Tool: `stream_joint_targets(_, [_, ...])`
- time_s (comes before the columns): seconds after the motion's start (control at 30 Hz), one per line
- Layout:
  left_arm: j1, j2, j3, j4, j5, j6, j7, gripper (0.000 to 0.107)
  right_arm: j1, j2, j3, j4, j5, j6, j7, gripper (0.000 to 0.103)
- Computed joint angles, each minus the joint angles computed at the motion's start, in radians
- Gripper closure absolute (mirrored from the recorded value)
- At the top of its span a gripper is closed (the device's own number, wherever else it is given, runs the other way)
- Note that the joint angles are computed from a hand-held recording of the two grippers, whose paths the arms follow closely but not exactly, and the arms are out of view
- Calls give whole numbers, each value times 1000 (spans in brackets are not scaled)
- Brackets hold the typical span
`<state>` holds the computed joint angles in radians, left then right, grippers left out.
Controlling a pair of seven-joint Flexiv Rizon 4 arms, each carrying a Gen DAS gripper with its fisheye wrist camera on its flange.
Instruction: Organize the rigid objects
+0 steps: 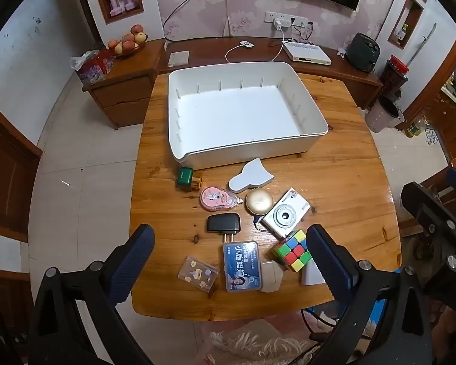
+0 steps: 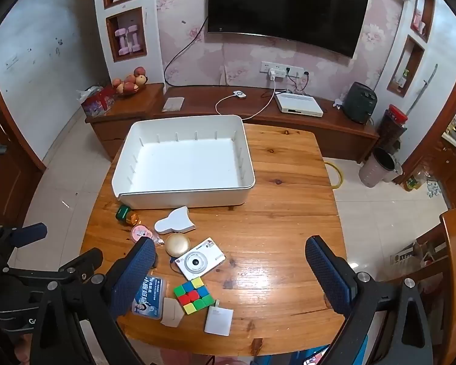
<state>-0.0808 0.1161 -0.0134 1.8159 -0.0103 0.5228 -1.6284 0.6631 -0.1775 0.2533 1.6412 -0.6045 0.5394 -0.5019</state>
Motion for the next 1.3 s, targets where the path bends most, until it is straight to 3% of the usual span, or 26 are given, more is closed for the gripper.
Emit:
stream_joint_targets(0.77, [-3, -14, -7, -25, 9, 16, -6, 7, -2, 6, 1, 13, -21, 13, 10, 3])
stream_joint_targets(1.3, [-7, -24, -5, -45, 7, 15, -4, 7, -9, -2, -6, -25, 13, -46, -11, 3])
